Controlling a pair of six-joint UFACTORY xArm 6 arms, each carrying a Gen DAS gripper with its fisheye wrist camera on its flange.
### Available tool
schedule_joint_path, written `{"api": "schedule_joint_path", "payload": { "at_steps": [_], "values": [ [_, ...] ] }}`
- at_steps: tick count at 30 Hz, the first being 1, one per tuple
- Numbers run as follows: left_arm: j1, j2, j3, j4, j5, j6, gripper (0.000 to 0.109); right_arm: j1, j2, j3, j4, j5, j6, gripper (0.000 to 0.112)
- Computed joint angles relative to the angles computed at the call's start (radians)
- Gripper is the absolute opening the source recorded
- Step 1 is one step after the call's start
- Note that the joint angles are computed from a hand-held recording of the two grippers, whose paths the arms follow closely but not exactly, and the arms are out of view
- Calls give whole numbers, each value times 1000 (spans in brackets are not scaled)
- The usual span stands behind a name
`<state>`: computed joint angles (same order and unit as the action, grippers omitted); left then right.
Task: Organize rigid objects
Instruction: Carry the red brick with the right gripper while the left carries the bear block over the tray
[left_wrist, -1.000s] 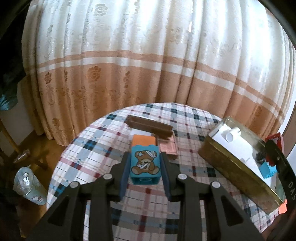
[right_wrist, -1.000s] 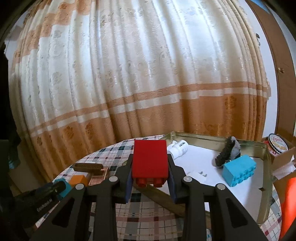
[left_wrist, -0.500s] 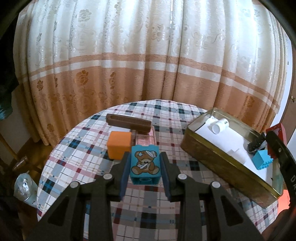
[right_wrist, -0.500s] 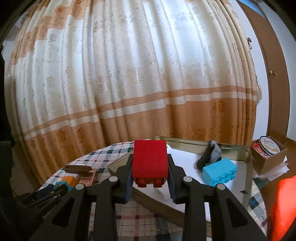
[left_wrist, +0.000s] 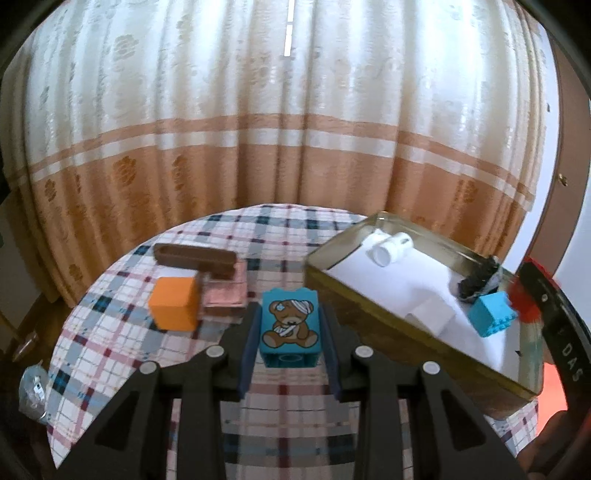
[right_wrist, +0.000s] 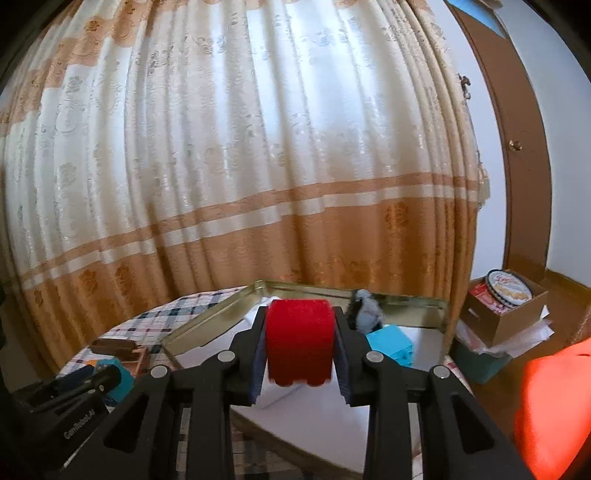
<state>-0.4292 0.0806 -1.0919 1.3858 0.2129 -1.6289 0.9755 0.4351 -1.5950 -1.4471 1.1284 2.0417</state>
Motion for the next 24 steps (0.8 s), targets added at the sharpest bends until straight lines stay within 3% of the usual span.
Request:
{"api": "schedule_joint_path", "payload": {
  "at_steps": [12,24],
  "values": [
    [-57,82,-116,-48,-21,78,31,-34,-94,126,36,25,55,34],
    [-100,195,-248,-132,-25,194,31,-43,-83,110,80,34,9,34]
  ]
}}
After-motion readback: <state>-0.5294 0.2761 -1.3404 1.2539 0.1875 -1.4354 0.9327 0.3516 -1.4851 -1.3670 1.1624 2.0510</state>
